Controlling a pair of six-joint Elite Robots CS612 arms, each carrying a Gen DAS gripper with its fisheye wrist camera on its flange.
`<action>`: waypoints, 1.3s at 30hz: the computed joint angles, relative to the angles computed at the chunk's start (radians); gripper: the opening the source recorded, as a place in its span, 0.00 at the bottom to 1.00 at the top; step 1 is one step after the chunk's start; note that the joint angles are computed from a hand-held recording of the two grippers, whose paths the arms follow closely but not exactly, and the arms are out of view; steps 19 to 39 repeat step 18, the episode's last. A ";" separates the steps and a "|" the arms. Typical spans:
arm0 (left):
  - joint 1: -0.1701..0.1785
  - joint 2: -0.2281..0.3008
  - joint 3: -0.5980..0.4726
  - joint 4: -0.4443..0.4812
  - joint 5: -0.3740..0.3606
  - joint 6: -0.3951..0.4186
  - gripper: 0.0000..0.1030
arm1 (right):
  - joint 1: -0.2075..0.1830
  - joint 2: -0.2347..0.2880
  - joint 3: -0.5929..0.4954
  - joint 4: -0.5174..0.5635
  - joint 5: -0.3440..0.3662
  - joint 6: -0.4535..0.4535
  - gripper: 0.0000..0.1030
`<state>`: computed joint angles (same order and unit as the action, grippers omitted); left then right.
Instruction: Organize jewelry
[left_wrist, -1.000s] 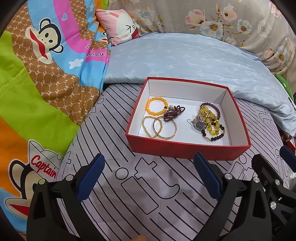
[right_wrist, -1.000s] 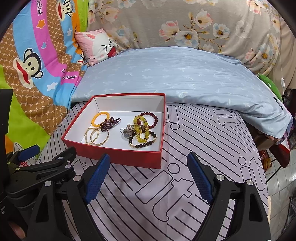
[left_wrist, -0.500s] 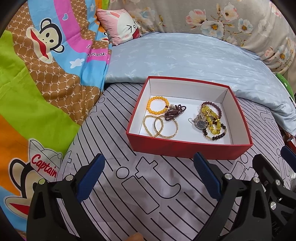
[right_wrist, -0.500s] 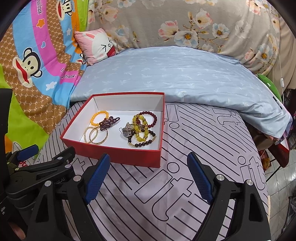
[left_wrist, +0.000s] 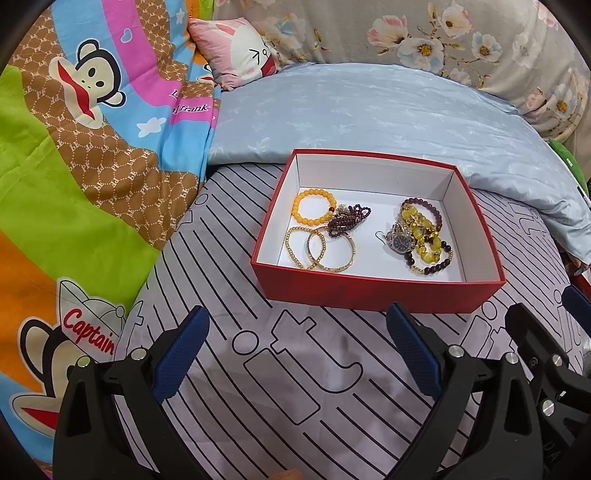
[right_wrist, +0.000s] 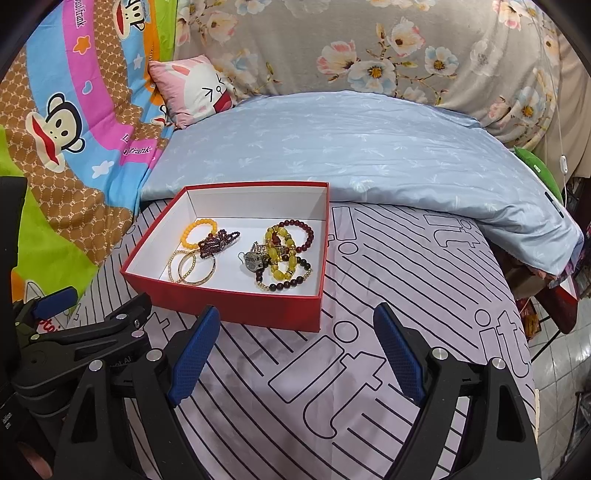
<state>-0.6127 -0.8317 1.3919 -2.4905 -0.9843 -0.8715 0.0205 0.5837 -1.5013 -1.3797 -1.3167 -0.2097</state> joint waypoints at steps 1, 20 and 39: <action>-0.001 0.000 0.000 -0.001 0.006 0.006 0.89 | 0.000 0.000 0.000 0.000 0.000 -0.001 0.79; -0.003 0.005 -0.005 0.004 0.023 0.003 0.91 | 0.005 0.008 -0.012 0.008 -0.008 0.011 0.79; -0.003 0.005 -0.005 0.004 0.023 0.003 0.91 | 0.005 0.008 -0.012 0.008 -0.008 0.011 0.79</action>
